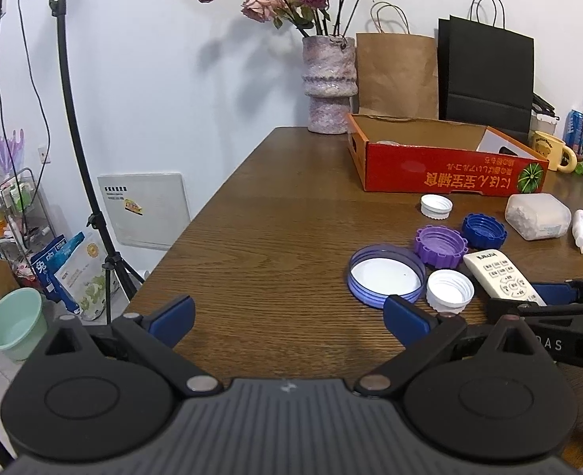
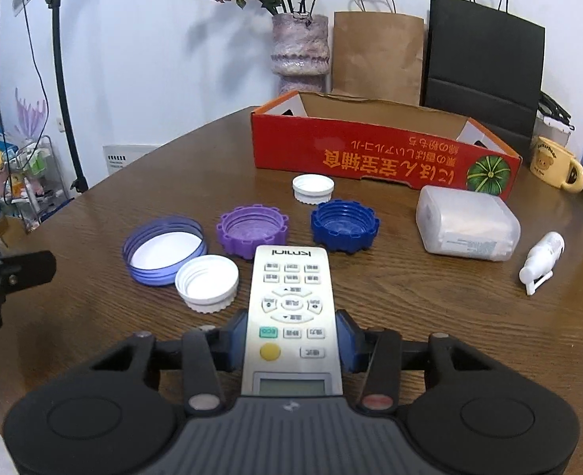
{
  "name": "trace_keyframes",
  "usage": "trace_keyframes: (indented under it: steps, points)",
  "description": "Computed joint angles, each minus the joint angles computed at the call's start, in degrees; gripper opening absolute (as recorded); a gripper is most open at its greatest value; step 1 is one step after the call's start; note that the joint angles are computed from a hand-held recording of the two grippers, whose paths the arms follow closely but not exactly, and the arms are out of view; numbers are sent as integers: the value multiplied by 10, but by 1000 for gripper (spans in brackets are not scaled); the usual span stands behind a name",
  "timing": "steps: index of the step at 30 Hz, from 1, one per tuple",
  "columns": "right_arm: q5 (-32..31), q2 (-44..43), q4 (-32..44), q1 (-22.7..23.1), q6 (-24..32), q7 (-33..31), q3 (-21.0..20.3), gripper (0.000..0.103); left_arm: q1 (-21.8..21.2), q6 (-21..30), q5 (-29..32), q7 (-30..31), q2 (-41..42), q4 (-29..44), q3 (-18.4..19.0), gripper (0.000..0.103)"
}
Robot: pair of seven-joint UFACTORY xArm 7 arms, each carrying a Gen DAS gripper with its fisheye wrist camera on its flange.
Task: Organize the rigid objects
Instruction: 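Grasp the white remote with the right tool while the left tool grasps the blue-rimmed lid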
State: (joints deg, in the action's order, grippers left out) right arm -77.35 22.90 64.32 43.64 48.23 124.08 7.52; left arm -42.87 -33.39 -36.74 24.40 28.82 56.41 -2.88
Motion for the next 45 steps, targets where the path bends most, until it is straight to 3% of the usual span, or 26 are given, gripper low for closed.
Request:
trace_keyframes:
  steps: [11,20,45]
  points:
    - [-17,-8,-13,0,10,24,2,45,-39,41,-14,39,38,58,34,103]
    - [-22,-20,-24,-1,35,27,9,45,-108,109,-43,63,84,126,110,103]
    - [-29,-43,-55,-26,51,43,18,45,-159,211,109,-113,160,229,210,103]
